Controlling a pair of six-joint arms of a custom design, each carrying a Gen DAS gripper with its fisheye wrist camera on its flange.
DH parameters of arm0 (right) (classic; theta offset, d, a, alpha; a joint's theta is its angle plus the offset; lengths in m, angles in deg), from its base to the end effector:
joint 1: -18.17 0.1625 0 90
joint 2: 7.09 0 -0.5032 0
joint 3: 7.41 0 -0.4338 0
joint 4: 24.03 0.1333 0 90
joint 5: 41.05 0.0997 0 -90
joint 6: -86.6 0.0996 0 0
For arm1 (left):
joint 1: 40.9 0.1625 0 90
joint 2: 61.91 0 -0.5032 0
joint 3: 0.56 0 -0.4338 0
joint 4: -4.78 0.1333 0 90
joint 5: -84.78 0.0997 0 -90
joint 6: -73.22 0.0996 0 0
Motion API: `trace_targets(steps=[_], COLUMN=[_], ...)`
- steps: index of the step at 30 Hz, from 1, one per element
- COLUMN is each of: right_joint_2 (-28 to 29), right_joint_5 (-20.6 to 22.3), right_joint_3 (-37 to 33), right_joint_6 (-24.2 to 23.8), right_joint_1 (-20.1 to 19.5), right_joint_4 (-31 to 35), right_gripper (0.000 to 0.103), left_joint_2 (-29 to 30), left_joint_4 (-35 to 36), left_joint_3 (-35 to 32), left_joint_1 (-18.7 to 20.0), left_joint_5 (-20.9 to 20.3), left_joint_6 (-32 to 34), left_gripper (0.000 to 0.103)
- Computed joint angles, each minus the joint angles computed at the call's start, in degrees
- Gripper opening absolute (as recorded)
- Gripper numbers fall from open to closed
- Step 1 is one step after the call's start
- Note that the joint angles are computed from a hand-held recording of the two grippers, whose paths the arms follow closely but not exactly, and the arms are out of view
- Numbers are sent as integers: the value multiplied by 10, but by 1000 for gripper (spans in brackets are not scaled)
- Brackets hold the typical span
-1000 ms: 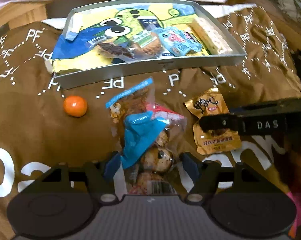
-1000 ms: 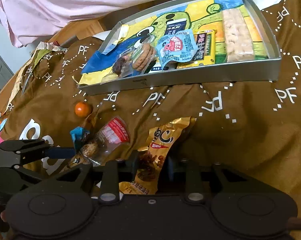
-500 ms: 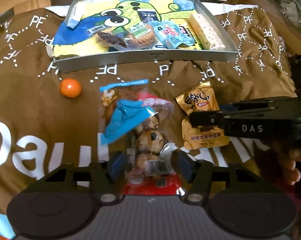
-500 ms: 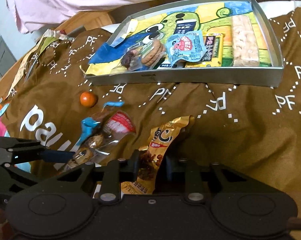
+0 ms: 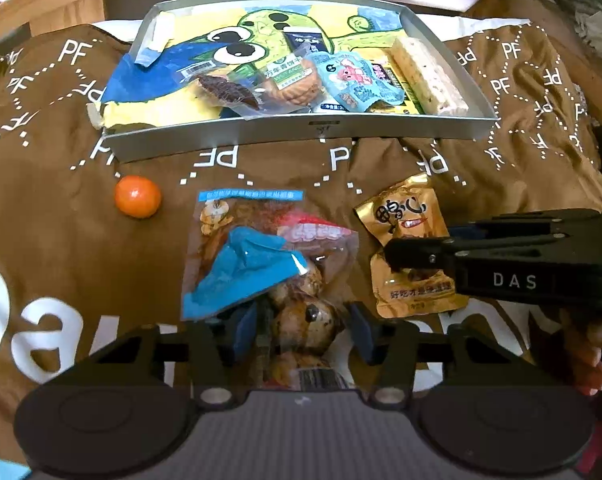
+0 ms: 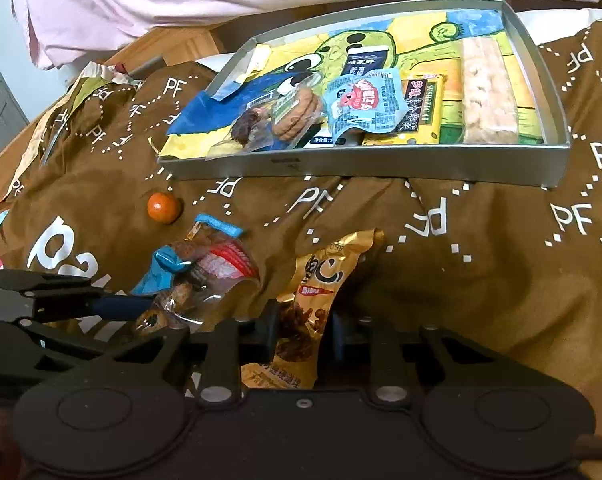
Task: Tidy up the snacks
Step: 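Close left tool on the quail-egg bag while right tool grasps the gold pouch, then carry quail-egg bag into tray with left tool while right tool carries gold pouch there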
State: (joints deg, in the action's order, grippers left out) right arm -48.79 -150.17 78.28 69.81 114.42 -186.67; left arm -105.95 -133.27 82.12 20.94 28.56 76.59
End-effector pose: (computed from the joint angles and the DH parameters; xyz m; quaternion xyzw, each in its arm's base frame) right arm 0.1894 -0.8046 0.1612 0.1505 -0.9444 0.2282 0.1826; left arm -0.2171 -0.8053 0.1761 0.2362 0.9242 -0.1388 0.2660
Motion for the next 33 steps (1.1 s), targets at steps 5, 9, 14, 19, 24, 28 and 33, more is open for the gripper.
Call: trace_targets(steps=[5, 9, 14, 19, 24, 28, 33], right_joint_2=[-26, -54, -95, -125, -143, -156, -163], right_joint_5=[-23, -43, -48, -56, -49, -40, -35], right_joint_3=[32, 70, 128, 175, 202, 220, 231], right_joint_6=[-11, -10, 20, 34, 41, 44, 45], right_joint_1=[8, 15, 21, 30, 37, 43, 47], right_joint_4=[-3, -23, -53, -80, -103, -125, -135], right_gripper=[25, 24, 23, 22, 21, 17, 15], left_joint_2=[-17, -37, -60, -85, -110, -129, -151], left_joint_4=[20, 16, 1, -13, -42, -64, -91], left_joint_3=[20, 51, 93, 127, 161, 184, 212], left_joint_1=[-12, -22, -38, -50, -58, -62, -62], left_joint_5=[14, 8, 11, 0, -17, -29, -52], left_joint_6=[-46, -83, -106, -134, -160, -179, -183], left_gripper=[51, 51, 50, 50, 50, 50, 50])
